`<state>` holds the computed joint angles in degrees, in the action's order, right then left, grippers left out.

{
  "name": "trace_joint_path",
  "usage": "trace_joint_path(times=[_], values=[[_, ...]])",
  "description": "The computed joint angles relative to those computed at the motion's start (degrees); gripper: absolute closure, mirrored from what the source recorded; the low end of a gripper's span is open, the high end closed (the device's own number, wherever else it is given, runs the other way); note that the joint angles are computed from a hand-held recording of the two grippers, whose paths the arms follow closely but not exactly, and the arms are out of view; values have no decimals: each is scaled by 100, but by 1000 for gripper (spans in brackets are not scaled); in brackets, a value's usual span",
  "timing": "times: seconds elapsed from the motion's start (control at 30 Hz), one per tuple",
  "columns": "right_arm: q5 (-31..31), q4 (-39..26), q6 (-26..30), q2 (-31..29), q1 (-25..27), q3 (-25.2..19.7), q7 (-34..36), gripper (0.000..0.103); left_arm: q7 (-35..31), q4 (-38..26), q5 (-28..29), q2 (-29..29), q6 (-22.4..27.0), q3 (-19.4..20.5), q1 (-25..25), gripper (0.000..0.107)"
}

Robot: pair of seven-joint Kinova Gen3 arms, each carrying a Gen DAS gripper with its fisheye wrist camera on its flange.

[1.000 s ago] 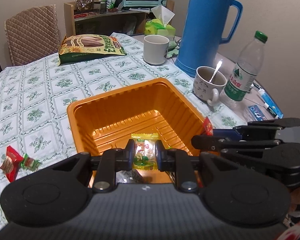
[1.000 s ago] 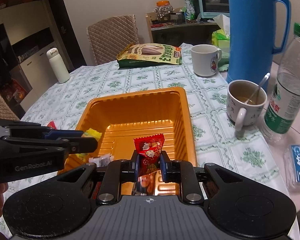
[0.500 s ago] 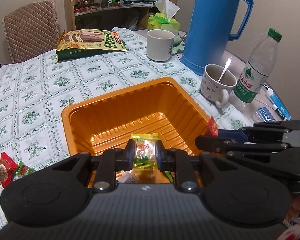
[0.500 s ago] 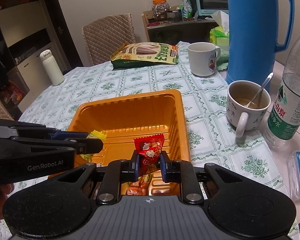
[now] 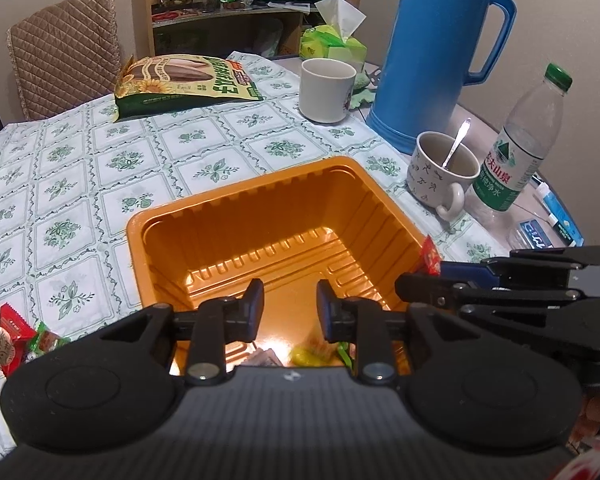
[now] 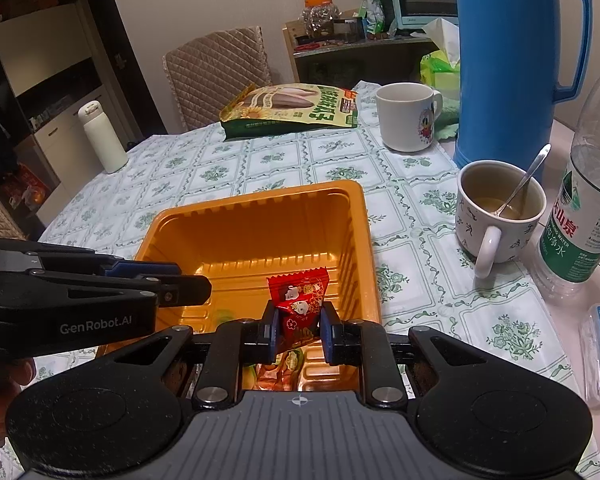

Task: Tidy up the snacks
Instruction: 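Open the left gripper, then the right gripper, releasing candies into the tray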

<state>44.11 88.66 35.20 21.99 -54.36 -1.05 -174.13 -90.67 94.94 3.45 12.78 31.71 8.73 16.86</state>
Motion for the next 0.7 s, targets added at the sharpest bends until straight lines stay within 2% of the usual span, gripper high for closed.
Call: trace_joint_path(times=[0.6,0.7], values=[[-372,-268,-153,213,106,47,418,82,58,13,-44,-72,91,-73,-92,82],[-327,-323,-157,260,-2,183,347,82,47,27,-20,-95,86,-71,-130,82]])
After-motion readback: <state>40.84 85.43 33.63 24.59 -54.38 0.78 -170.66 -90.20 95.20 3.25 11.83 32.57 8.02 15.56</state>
